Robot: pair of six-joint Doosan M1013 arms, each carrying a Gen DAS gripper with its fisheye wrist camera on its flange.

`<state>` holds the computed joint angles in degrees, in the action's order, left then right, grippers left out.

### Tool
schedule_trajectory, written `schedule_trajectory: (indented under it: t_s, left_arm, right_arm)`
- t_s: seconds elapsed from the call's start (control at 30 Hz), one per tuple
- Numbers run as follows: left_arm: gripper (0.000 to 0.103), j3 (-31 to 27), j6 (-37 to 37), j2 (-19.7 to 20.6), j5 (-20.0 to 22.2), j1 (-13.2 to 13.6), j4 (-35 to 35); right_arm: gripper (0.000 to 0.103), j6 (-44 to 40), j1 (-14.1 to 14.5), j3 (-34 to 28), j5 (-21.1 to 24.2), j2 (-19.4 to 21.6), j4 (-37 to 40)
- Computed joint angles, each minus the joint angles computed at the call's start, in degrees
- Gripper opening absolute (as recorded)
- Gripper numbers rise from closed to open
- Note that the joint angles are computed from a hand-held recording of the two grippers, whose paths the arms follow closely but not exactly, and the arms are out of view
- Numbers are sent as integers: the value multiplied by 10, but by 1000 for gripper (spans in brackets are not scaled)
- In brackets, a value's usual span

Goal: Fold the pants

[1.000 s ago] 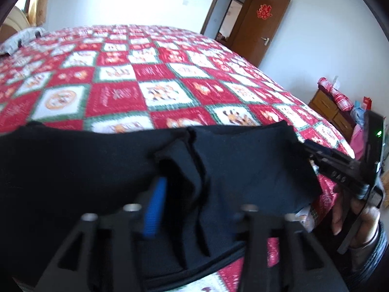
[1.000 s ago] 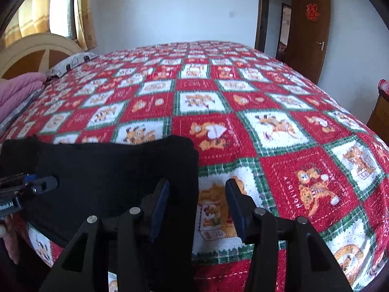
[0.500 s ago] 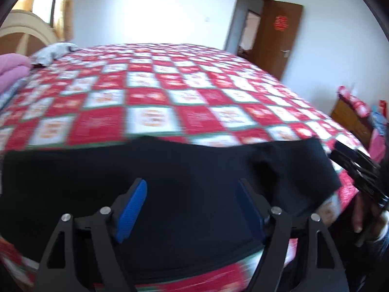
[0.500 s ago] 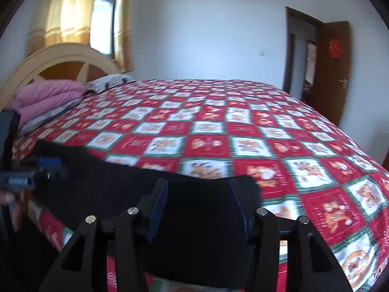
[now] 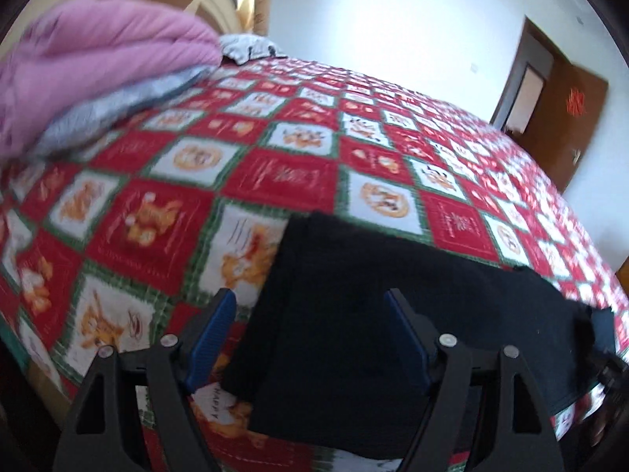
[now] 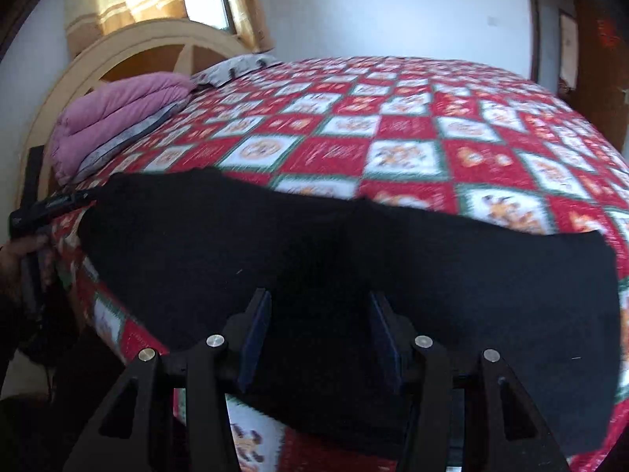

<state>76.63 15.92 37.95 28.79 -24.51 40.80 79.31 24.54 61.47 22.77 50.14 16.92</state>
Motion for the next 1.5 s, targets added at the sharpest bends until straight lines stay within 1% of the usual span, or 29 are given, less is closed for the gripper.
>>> schedule_trajectory:
  t_s: [0.03, 0.07, 0.1, 0.13, 0.17, 0.23, 0.3, 0.33, 0.4, 0.47, 0.57, 0.6, 0.67, 0.7, 0.77, 0.8, 0.83, 0.9, 0.93, 1.07, 1.17, 1.23, 1.33, 1.5]
  left_arm:
    - [79, 5, 5, 1, -19, 4, -14]
    - [79, 9, 11, 0, -37, 7, -26]
    - [79, 11, 23, 2, -58, 9, -42]
    - [80, 12, 23, 1, -61, 9, -41]
    - [80, 8, 22, 4, -57, 7, -31]
    - [80, -1, 41, 9, -46, 8, -33]
    - [80, -12, 45, 13, -17, 7, -25]
    - [81, -12, 48, 13, -15, 8, -27]
    - [81, -20, 73, 18, -3, 8, -43]
    - [81, -28, 90, 22, 13, 6, -35]
    - [81, -29, 89, 21, 13, 9, -44]
    - [81, -30, 87, 22, 17, 8, -38]
    - [82, -33, 70, 26, 31, 3, -5]
    - [82, -34, 68, 26, 32, 2, -2]
    - [79, -32, 79, 25, 27, 4, -18]
    - [74, -33, 93, 23, 25, 6, -35]
    - [67, -33, 108, 22, 23, 6, -47]
    - [59, -37, 131, 22, 28, 4, -56]
    - [57, -40, 134, 24, 31, 3, -55]
    - [58, -42, 119, 26, 38, 0, -35]
    - [58, -44, 102, 28, 51, -5, -11]
    - [51, -47, 101, 29, 61, -9, -2]
    - [43, -52, 106, 31, 73, -14, 12]
    - [40, -54, 112, 33, 80, -17, 24]
  right_arm:
    - [52, -14, 4, 5, -11, 0, -6]
    - [52, 2, 8, 7, -17, 0, -41]
    - [52, 48, 14, 4, -16, 2, -107]
    - [53, 78, 18, 5, -18, 2, -144]
    - [54, 81, 19, 7, -23, 1, -151]
    - [54, 77, 19, 11, -30, 1, -150]
    - [54, 77, 18, 17, -39, -1, -148]
    - [54, 77, 18, 16, -39, -2, -149]
    - [54, 89, 19, 19, -41, -3, -167]
    - [54, 103, 21, 17, -41, -1, -189]
    - [54, 110, 22, 18, -43, -2, -203]
    - [54, 103, 21, 18, -43, -2, -195]
    - [54, 86, 19, 19, -44, -3, -175]
    - [54, 83, 19, 19, -44, -2, -171]
    - [54, 86, 20, 20, -45, -2, -177]
    - [54, 88, 20, 20, -45, -2, -181]
    - [54, 88, 20, 20, -45, -2, -183]
    - [54, 88, 20, 19, -45, -2, -182]
    - [54, 90, 20, 19, -45, -2, -184]
    - [54, 99, 21, 21, -46, -2, -196]
    - [54, 101, 22, 21, -46, -2, -199]
    - [54, 103, 22, 21, -47, -2, -199]
    - [54, 105, 22, 23, -49, -3, -203]
    - [54, 112, 22, 23, -50, -3, -211]
